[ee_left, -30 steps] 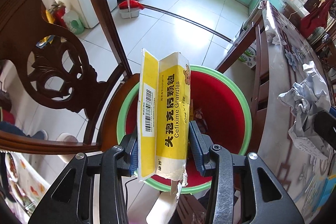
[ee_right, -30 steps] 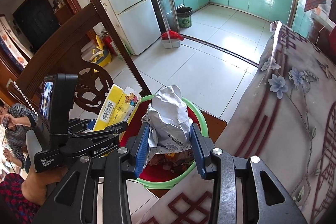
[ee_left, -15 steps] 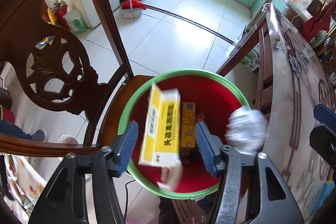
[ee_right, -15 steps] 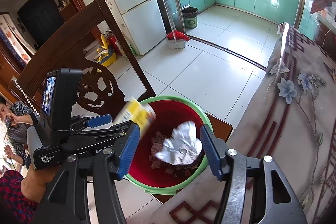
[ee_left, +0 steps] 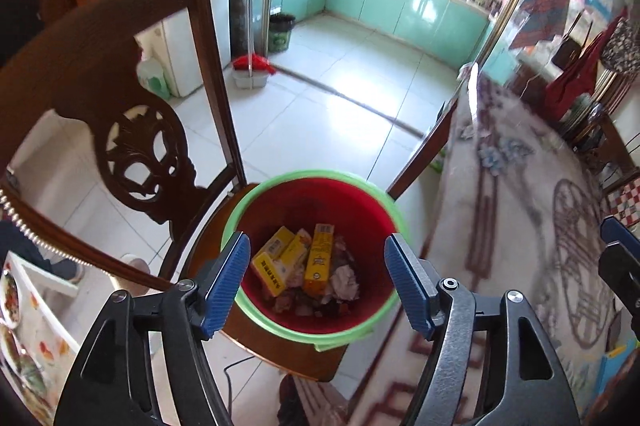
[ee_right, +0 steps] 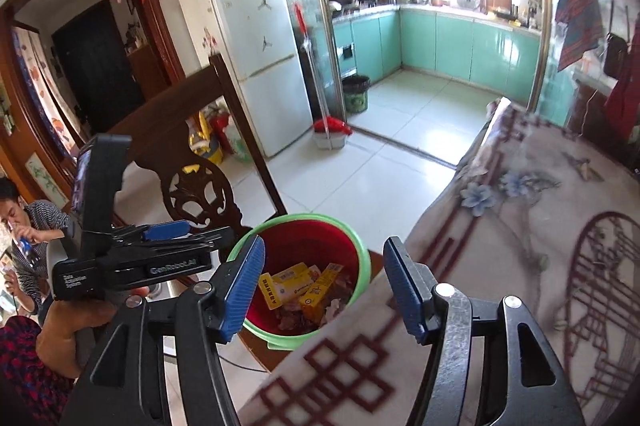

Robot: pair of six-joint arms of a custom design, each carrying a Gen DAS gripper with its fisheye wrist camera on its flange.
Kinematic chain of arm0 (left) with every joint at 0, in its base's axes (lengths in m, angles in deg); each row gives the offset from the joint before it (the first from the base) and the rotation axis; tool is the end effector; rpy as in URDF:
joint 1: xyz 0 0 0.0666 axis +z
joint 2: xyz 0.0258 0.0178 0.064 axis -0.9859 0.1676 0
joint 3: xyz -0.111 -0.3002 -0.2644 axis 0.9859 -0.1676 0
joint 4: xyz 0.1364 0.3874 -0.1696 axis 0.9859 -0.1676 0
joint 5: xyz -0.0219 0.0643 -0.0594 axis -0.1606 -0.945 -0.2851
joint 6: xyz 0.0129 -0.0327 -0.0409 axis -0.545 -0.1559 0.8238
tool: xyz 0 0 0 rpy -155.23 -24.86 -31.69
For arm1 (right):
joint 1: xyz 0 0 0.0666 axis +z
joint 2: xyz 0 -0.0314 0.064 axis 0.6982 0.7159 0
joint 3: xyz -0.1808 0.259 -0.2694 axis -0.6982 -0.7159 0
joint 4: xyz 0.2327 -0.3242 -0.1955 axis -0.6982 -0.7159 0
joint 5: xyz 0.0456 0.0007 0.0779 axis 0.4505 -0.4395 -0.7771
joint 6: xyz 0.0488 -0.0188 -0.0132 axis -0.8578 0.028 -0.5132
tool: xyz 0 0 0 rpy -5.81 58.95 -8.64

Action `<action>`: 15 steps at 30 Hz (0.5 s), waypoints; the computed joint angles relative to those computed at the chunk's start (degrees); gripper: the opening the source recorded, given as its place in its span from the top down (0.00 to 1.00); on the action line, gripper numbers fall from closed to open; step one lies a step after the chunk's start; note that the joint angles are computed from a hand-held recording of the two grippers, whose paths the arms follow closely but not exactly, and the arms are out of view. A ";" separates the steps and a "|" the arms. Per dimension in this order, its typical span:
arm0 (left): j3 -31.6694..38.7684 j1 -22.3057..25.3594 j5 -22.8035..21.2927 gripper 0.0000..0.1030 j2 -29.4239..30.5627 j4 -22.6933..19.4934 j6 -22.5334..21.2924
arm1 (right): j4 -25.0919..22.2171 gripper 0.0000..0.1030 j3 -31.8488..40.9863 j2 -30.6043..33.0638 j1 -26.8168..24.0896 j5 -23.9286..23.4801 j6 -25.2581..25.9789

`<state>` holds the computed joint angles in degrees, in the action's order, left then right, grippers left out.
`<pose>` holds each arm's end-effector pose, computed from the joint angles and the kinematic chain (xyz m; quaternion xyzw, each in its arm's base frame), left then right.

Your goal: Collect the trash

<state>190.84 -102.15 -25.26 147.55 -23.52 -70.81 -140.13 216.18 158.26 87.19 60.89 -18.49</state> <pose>0.5752 -0.2342 0.5883 0.1348 0.9395 -0.1222 0.2901 0.4957 0.4390 0.6520 0.0659 0.8970 0.1050 0.4244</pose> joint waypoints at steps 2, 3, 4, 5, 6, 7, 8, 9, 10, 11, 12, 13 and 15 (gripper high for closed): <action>-2.90 -1.62 -1.61 0.28 -3.63 2.97 0.52 | 2.43 0.36 -5.64 -4.74 1.25 3.02 -0.21; -4.15 -2.75 -2.38 0.27 -5.31 4.47 0.64 | 3.95 0.36 -8.90 -7.53 1.88 4.53 -0.36; -5.03 -3.89 -2.92 0.24 -6.62 5.65 0.82 | 5.12 0.35 -11.38 -9.70 2.35 5.66 -0.46; -5.46 -5.43 -3.66 0.21 -7.81 6.41 1.33 | 5.90 0.35 -13.56 -11.73 2.96 6.97 -0.70; -5.46 -6.47 -3.78 0.21 -8.45 6.86 1.93 | 6.15 0.33 -15.40 -13.63 3.48 8.25 -1.04; -5.77 -7.63 -3.52 0.19 -9.29 7.93 2.62 | 6.20 0.32 -17.28 -15.70 4.05 9.66 -1.33; -6.02 -9.17 -3.66 0.17 -10.16 9.28 3.39 | 6.26 0.29 -19.39 -17.99 4.77 11.61 -1.43; -5.98 -10.21 -4.04 0.15 -10.60 10.16 3.89 | 5.95 0.27 -20.69 -19.49 5.36 13.31 -1.59; -5.99 -11.60 -4.71 0.11 -11.12 11.31 4.62 | 5.13 0.26 -21.99 -21.22 6.10 15.52 -1.84; -6.06 -12.65 -5.36 0.03 -11.58 12.21 5.31 | 4.27 0.24 -23.22 -22.79 6.75 17.43 -2.22; -6.43 -13.87 -6.24 0.00 -12.22 13.71 6.20 | 3.07 0.21 -24.36 -24.38 7.37 19.37 -2.81; -6.80 -14.93 -7.06 0.00 -12.76 15.25 6.87 | 1.29 0.20 -25.42 -26.03 8.01 21.40 -3.85; -6.54 -17.40 -9.27 0.00 -13.27 17.27 7.53 | -2.83 0.19 -26.88 -28.57 9.37 25.32 -7.26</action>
